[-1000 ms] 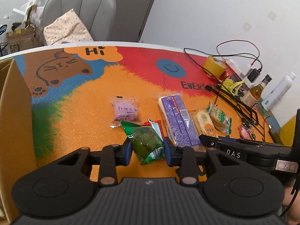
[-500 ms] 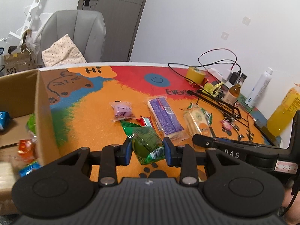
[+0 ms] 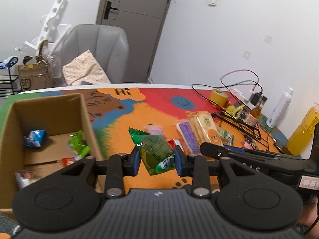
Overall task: Organize snacks
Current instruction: 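Carry both packets into the cardboard box and open both tools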
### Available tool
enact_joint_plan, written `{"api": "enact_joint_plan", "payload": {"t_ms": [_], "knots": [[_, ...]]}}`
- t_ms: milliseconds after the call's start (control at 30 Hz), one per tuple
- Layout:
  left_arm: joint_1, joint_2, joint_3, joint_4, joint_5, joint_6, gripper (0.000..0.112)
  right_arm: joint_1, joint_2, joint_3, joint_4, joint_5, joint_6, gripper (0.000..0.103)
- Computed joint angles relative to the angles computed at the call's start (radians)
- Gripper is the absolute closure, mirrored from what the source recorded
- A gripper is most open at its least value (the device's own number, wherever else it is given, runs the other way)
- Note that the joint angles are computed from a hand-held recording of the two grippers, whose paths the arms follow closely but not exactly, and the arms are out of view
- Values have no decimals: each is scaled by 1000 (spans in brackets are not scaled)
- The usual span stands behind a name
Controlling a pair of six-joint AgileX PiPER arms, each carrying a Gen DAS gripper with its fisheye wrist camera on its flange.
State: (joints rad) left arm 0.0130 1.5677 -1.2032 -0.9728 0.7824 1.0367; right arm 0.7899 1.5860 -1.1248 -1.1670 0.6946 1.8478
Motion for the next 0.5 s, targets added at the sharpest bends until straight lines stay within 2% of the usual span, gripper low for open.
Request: {"api": "enact_joint_plan", "payload": {"t_ms": [267, 500], "knots": [[101, 32, -72, 2, 51, -7, 79, 8, 80, -139, 33, -11, -93, 71], [159, 74, -133, 11, 65, -8, 79, 7, 149, -250, 63, -26, -159, 71]]}}
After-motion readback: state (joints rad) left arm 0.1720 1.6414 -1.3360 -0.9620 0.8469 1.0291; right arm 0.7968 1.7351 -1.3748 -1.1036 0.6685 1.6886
